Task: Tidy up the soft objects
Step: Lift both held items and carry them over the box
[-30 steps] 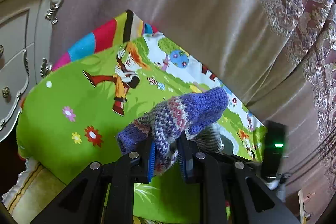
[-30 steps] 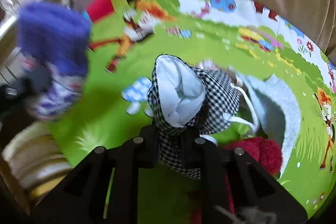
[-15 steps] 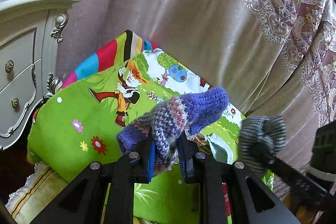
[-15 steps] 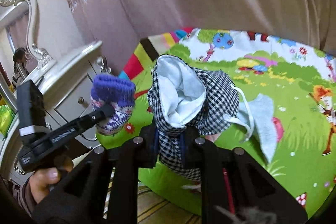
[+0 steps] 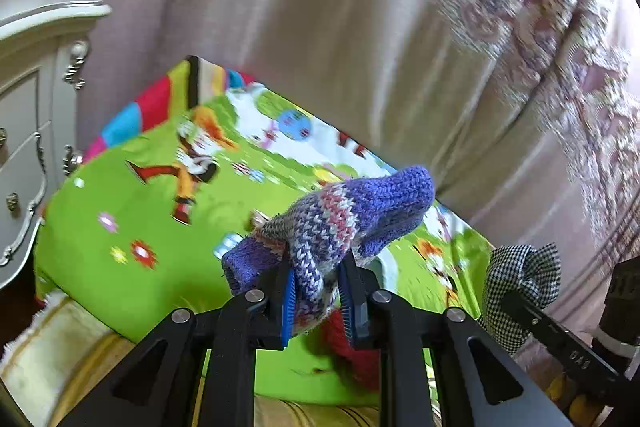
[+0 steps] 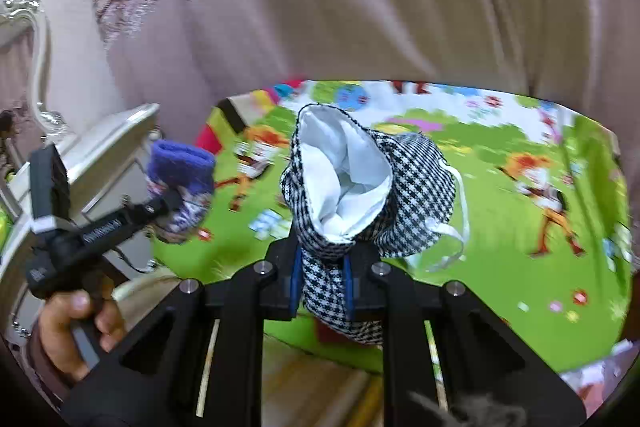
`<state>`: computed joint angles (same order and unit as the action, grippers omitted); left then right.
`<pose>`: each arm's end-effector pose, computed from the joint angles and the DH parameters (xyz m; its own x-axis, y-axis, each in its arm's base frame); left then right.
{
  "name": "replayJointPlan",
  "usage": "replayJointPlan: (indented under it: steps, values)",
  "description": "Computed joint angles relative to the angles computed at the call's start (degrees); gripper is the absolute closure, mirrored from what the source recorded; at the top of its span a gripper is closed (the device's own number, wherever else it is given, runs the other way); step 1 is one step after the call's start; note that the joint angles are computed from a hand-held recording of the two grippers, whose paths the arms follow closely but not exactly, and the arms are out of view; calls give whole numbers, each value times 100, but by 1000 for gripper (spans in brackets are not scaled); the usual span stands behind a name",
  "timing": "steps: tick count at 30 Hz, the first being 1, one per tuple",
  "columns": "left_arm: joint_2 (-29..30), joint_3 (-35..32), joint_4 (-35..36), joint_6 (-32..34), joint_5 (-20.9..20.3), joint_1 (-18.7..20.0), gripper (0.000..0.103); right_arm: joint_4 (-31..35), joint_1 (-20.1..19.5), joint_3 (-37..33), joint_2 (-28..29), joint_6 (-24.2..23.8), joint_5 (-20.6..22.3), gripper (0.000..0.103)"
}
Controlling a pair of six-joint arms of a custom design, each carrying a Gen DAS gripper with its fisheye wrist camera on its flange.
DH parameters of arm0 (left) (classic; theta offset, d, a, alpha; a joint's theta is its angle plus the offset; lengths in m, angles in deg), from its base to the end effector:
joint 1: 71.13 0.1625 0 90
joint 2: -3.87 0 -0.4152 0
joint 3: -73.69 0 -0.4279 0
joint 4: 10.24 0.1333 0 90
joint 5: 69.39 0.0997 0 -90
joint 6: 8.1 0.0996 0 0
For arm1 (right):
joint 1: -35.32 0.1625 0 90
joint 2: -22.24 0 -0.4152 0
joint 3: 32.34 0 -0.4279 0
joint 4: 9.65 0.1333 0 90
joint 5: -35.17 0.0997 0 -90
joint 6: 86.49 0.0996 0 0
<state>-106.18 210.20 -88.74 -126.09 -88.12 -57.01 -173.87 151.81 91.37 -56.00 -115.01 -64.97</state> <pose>-0.2351 -0.2939 0.2753 -0.9036 -0.3827 -0.1927 0.0708 0.3102 -0.9480 0.3352 -0.4131 0.2259 -0.6206 -0.6939 0.3653 -0.7823 0.5160 -0.3489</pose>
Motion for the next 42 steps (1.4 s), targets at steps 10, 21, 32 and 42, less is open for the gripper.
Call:
replayJointPlan:
  steps: [10, 21, 32, 42]
  values:
    - [1560, 99, -4160, 3177, -443, 212, 83, 11, -768, 668, -1191, -36, -512, 84]
    - [3476, -513, -6950, 5457, -1407, 441, 83, 147, -1673, 1014, -2599, -262, -923, 84]
    - [4717, -1240, -7870, 6370, -2878, 605, 83, 131, -2492, 1299, -3420, -540, -1343, 80]
    - [5386, -1726, -8055, 6832, -3838, 675, 82, 326, -3023, 1399, -3807, -533, -1497, 71]
